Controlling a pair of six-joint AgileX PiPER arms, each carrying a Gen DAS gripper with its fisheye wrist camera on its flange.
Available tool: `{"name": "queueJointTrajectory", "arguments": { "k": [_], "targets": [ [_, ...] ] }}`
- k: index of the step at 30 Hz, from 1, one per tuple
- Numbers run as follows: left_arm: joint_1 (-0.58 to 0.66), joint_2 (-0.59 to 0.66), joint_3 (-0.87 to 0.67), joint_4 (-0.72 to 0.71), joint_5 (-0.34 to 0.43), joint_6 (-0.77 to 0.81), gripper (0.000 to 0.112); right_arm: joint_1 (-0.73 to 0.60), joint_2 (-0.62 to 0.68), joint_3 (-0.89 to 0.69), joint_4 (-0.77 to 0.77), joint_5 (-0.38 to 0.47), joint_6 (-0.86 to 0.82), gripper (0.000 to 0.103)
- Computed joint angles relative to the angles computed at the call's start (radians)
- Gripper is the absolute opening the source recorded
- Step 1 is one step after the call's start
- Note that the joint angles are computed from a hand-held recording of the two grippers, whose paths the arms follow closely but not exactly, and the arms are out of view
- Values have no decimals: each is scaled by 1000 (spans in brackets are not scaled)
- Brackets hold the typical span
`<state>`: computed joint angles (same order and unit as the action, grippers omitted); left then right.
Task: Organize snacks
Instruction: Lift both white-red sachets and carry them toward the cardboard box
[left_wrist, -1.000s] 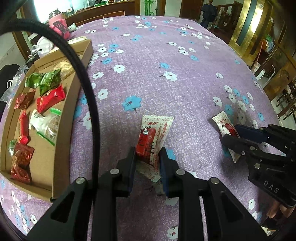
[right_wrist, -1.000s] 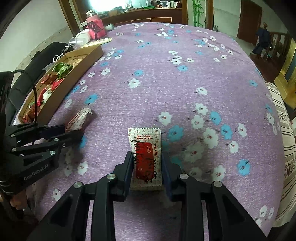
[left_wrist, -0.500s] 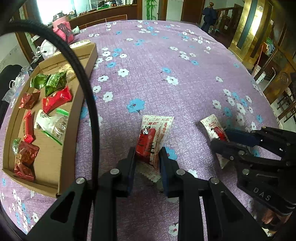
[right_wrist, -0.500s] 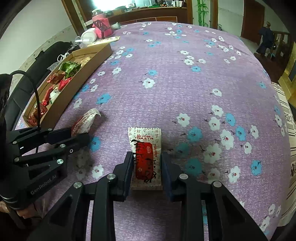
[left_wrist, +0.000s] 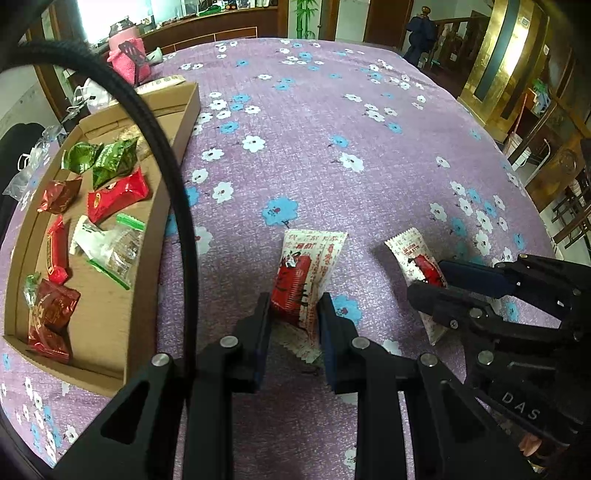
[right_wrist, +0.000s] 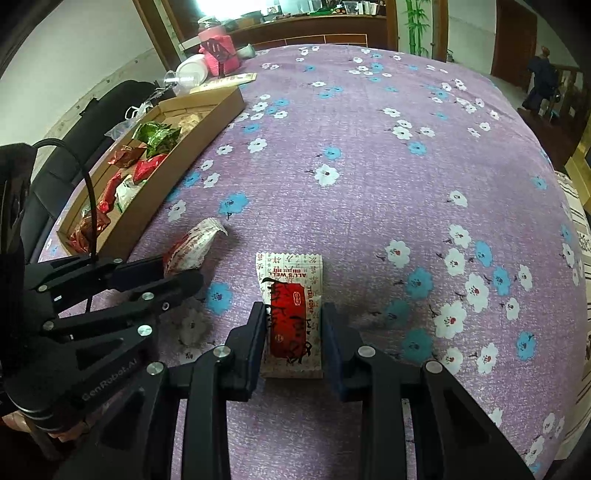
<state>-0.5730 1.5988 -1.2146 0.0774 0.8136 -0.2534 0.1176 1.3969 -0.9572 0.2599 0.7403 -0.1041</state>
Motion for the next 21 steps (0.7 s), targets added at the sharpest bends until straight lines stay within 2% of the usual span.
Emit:
{"name": "queueJointTrajectory", "arguments": {
  "k": [11, 16, 21],
  "targets": [
    [57, -44, -18, -36, 19, 28, 26, 55, 24, -79, 9, 19, 0, 31],
    [138, -73, -45, -80, 34, 61, 26, 86, 55, -161, 34, 35, -10, 31],
    [250, -70, -70, -91, 43, 82, 27, 151, 141, -299, 62, 51, -20, 31]
  ]
}}
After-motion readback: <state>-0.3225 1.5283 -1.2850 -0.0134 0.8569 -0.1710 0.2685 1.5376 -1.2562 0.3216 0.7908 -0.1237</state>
